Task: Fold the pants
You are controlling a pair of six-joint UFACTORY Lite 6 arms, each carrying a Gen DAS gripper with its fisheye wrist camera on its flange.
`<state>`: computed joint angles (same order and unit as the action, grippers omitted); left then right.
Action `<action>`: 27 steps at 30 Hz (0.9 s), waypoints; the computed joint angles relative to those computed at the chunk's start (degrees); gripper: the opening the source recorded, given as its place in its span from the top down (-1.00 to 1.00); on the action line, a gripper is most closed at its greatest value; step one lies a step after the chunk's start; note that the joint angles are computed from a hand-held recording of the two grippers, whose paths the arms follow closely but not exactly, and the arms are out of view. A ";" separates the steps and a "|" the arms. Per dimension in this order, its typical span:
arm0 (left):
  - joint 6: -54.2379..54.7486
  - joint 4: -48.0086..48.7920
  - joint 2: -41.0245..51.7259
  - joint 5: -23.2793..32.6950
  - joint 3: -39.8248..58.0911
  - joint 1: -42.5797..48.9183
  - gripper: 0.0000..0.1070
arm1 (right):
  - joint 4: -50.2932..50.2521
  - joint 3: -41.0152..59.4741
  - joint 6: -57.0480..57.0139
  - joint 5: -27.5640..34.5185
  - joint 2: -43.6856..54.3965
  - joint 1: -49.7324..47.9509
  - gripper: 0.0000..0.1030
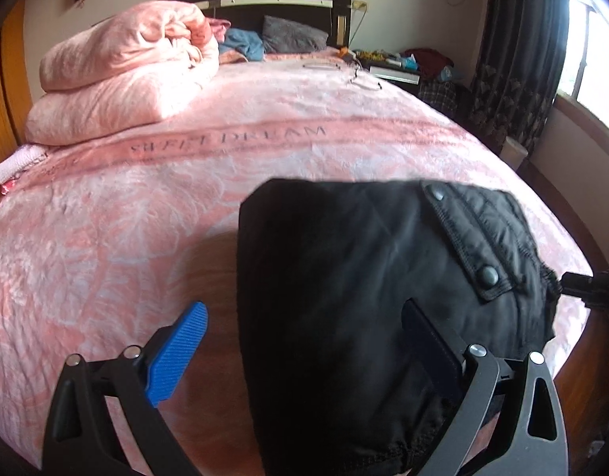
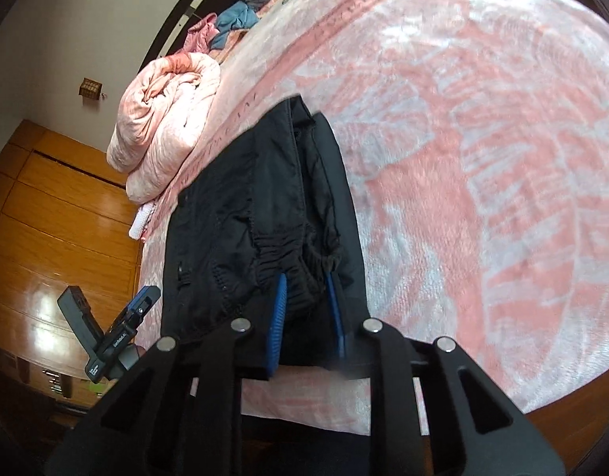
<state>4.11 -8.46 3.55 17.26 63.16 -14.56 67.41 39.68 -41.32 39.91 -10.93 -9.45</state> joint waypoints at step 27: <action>33.90 -36.60 15.63 18.14 11.21 10.99 -0.85 | -12.09 54.40 15.61 6.20 51.17 6.56 1.00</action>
